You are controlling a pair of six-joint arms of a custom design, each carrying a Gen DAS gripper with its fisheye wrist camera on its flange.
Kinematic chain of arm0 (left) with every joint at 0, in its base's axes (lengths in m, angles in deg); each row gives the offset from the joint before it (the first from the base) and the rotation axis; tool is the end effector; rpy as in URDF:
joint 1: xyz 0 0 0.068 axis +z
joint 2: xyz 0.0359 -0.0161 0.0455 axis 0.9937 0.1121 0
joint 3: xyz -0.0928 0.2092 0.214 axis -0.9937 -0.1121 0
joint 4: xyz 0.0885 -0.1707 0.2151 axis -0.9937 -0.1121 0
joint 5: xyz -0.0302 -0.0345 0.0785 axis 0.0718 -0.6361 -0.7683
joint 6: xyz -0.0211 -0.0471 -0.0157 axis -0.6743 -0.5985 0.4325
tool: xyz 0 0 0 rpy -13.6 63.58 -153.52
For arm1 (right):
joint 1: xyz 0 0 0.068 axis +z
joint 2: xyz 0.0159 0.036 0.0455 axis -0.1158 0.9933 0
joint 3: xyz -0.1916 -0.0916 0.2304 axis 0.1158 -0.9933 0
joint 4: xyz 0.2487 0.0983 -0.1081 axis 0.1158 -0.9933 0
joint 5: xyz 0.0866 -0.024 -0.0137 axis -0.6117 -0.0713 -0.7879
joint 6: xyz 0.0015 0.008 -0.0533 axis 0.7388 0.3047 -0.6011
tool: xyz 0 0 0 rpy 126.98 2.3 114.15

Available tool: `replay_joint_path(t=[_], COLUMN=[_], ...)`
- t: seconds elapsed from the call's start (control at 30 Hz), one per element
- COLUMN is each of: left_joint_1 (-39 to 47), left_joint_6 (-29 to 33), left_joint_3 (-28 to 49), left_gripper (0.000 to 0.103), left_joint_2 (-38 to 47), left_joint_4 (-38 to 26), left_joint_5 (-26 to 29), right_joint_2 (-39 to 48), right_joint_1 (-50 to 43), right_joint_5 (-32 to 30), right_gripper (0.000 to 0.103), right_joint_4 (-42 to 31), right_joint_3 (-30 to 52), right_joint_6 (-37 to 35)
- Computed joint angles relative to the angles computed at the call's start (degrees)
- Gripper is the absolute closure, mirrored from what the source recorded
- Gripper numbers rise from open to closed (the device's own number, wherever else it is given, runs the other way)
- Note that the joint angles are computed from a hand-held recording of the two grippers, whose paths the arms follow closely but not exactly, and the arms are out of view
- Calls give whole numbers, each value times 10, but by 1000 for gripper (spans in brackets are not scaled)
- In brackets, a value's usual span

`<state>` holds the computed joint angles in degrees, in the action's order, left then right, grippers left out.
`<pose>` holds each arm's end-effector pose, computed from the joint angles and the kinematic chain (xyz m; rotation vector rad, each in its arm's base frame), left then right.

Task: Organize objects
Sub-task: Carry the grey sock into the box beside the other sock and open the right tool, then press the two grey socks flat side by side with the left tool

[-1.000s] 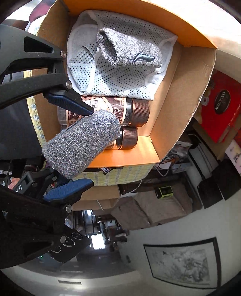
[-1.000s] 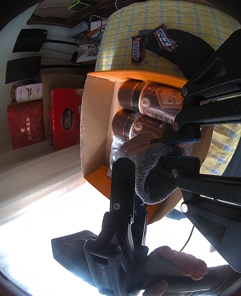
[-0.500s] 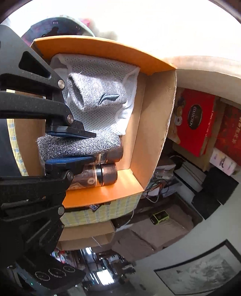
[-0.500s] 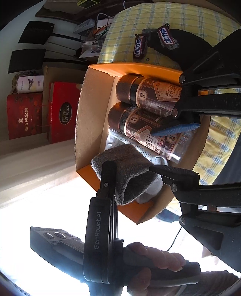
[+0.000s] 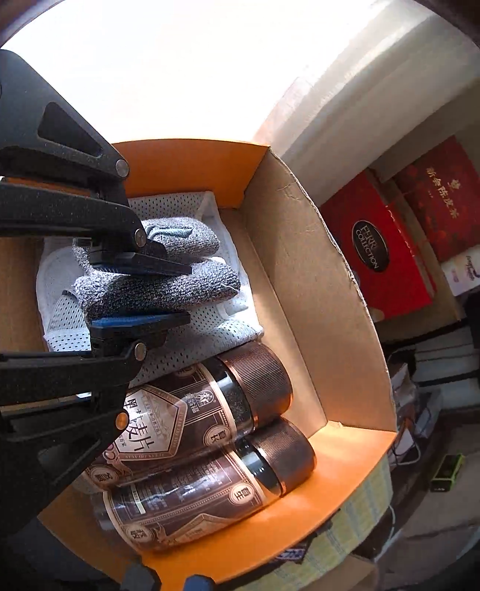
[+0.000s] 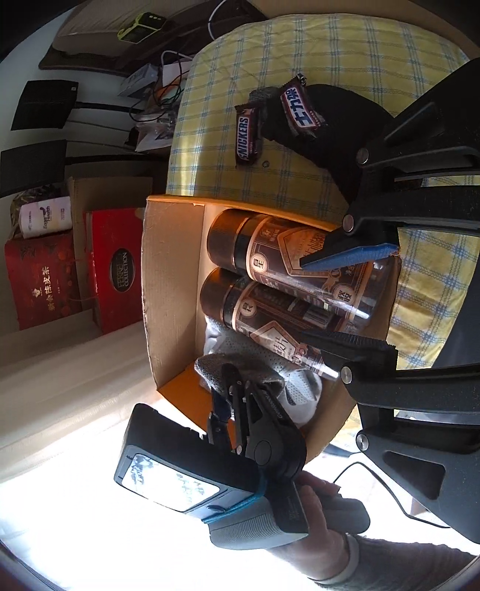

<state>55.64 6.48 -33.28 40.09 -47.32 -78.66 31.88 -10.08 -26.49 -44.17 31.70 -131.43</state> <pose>0.2427 -0.1077 0.2042 -0.1490 2.6812 0.5433 0.2435 0.0080 0.2056 -1.1685 2.3323 0.7272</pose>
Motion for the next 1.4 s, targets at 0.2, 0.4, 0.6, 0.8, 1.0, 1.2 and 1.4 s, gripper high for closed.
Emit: replay_joint_path(t=[0.2, 0.4, 0.6, 0.8, 1.0, 1.2, 1.4], left_joint_1=[-30, 39, 164, 276, 285, 208, 207], left_joint_6=[-9, -20, -31, -4, 14, -16, -26], left_joint_3=[-2, -51, -122, -139, -167, -178, -166], left_gripper=[87, 77, 32, 64, 87, 87, 83], left_joint_2=[39, -40, -201, -291, -250, -181, -205], left_joint_4=[6, 64, 107, 98, 136, 176, 149], left_joint_5=[-7, 138, 338, 420, 453, 408, 410], right_joint_2=[15, 25, 27, 26, 31, 31, 27], right_joint_1=[-15, -19, -23, -28, -29, -36, -60], right_joint_5=[-4, 1, -6, -15, -15, -15, -31], right_gripper=[69, 70, 70, 69, 69, 69, 68], right_joint_4=[-9, -6, -11, -24, -20, -28, -70], right_joint_3=[11, 10, 14, 22, 23, 28, 50], right_joint_6=[-9, -10, -9, -14, -9, -15, -46])
